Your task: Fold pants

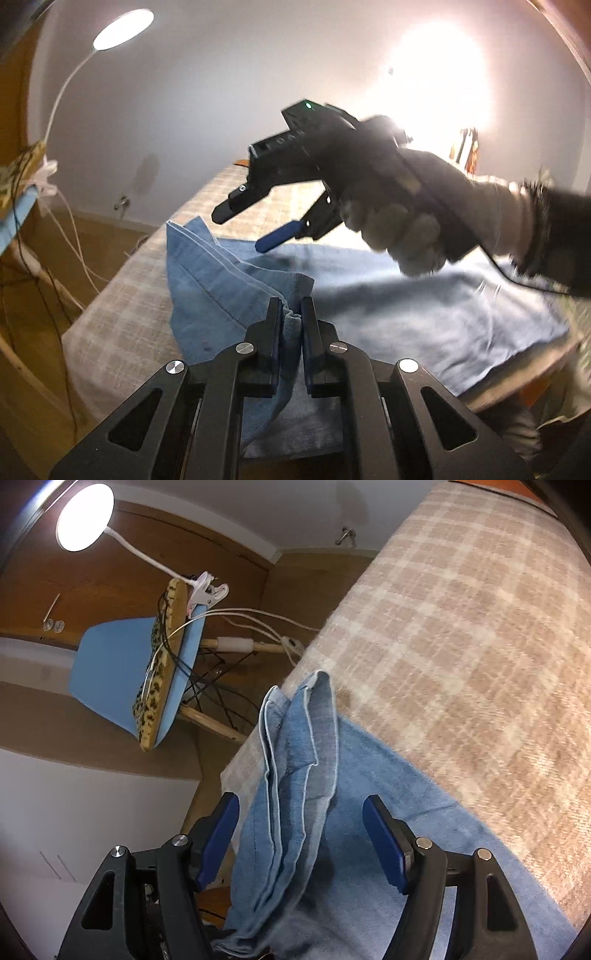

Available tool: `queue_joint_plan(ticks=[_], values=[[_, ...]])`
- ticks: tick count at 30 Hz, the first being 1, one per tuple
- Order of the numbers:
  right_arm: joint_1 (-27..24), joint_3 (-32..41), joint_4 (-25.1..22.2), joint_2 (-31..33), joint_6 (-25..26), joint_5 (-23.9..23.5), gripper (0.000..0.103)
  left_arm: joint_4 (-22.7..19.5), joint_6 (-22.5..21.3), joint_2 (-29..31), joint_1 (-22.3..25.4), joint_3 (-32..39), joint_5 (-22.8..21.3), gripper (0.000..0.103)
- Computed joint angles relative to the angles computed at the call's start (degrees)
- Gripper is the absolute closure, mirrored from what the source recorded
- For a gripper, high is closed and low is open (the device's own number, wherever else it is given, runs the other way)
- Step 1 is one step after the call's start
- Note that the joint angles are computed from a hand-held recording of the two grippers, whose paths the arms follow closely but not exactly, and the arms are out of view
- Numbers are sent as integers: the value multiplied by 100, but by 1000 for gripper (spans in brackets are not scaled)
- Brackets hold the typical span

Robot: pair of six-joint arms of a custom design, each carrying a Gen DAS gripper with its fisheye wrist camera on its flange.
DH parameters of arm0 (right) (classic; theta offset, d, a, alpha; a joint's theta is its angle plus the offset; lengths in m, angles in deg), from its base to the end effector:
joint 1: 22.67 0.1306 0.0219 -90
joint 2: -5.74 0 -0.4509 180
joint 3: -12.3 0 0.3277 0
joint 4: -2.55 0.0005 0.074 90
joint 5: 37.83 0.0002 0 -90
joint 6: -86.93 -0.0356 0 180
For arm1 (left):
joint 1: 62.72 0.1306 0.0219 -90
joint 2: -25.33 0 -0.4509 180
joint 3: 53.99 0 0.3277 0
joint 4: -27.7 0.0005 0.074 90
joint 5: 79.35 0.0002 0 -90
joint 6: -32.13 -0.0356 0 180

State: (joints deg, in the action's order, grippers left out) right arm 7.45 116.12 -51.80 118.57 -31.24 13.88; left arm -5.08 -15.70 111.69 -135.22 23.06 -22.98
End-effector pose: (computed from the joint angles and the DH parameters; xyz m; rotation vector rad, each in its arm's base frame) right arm 0.4788 0.3027 0.4036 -0.2803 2.8216 1.1827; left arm 0.1366 -0.3694 0.4580 0.2878 2.1810 -0.4599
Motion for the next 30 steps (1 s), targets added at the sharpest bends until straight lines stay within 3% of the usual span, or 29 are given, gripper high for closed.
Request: queue_joint_plan(ticks=[5, 9, 12, 14, 16, 22, 24, 26, 30], values=[[137, 338, -204, 256, 14, -324, 28, 155, 140, -30, -108, -47, -95, 95], [336, 811, -495, 569, 121, -109, 29, 158, 158, -21, -189, -12, -103, 96], [526, 1174, -862, 789, 272, 393, 47, 296, 5, 68, -137, -3, 48, 98], [637, 1398, -1144, 865, 409, 864, 76, 273, -59, 77, -164, 42, 53, 98], [667, 1462, -1266, 841, 466, 1082, 87, 287, -99, 103, -221, 113, 54, 98], [526, 883, -765, 223, 387, 1316, 95, 17, -394, 215, -401, 357, -73, 97], [443, 769, -695, 89, 350, 1289, 95, -361, -415, 334, -472, 512, -318, 93], [407, 719, -663, 37, 330, 1291, 95, -571, -630, 483, -417, 628, -87, 62], [380, 616, -501, 51, 150, 1186, 95, -956, -906, 902, -299, 912, 136, 58]])
